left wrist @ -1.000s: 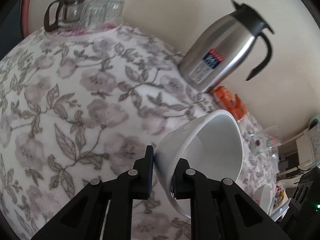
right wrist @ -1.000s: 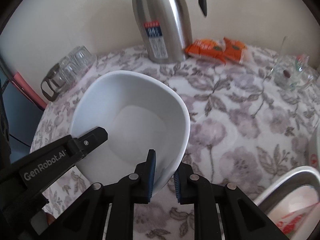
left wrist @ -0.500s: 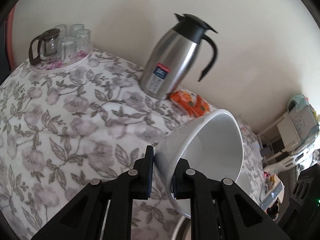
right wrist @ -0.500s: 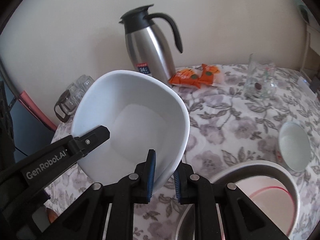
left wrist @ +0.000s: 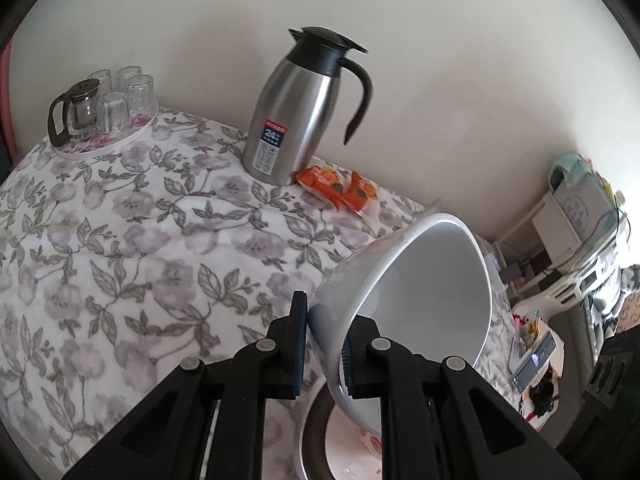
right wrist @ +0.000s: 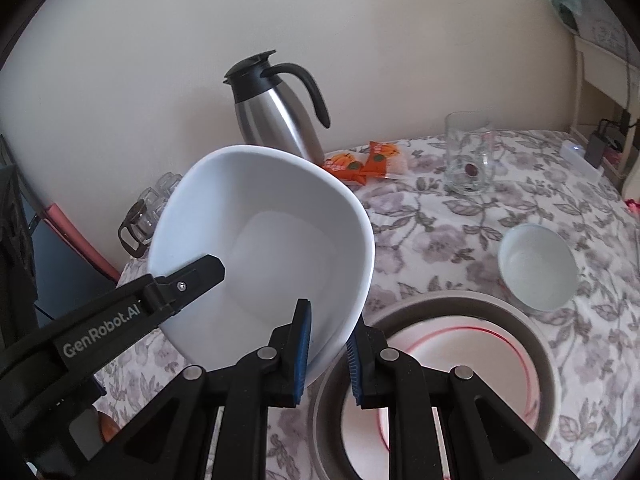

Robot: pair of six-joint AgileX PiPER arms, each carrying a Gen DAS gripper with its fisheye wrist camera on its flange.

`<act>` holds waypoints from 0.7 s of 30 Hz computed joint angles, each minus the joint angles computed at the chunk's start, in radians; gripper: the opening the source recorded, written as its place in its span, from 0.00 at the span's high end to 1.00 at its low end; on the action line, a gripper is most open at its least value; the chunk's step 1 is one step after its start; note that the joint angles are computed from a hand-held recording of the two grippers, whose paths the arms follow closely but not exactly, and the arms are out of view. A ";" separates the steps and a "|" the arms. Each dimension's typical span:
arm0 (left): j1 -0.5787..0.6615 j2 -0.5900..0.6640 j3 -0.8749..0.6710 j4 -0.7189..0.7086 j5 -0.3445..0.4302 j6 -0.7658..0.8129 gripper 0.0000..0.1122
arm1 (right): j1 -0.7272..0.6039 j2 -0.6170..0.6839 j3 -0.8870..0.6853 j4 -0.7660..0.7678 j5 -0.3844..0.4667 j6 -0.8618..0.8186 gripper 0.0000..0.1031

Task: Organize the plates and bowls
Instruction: 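Carry the MAX bowl with the right gripper over the steel basin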

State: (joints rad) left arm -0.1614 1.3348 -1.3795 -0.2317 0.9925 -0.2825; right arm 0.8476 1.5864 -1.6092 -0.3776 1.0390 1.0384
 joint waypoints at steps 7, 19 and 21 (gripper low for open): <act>-0.085 -0.049 0.029 0.039 0.003 -0.070 0.86 | 0.002 -0.107 0.115 0.002 -0.018 0.020 0.82; -0.263 -0.076 0.027 0.210 0.024 -0.231 0.86 | -0.001 -0.215 0.222 0.013 -0.005 0.022 0.82; -0.291 -0.070 0.022 0.237 0.030 -0.255 0.86 | -0.010 -0.230 0.243 0.024 -0.007 0.015 0.82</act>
State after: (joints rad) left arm -0.4527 1.2647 -1.3573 0.0054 1.0230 -0.5374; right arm 0.8376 1.3559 -1.3665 -0.3535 1.0320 1.0530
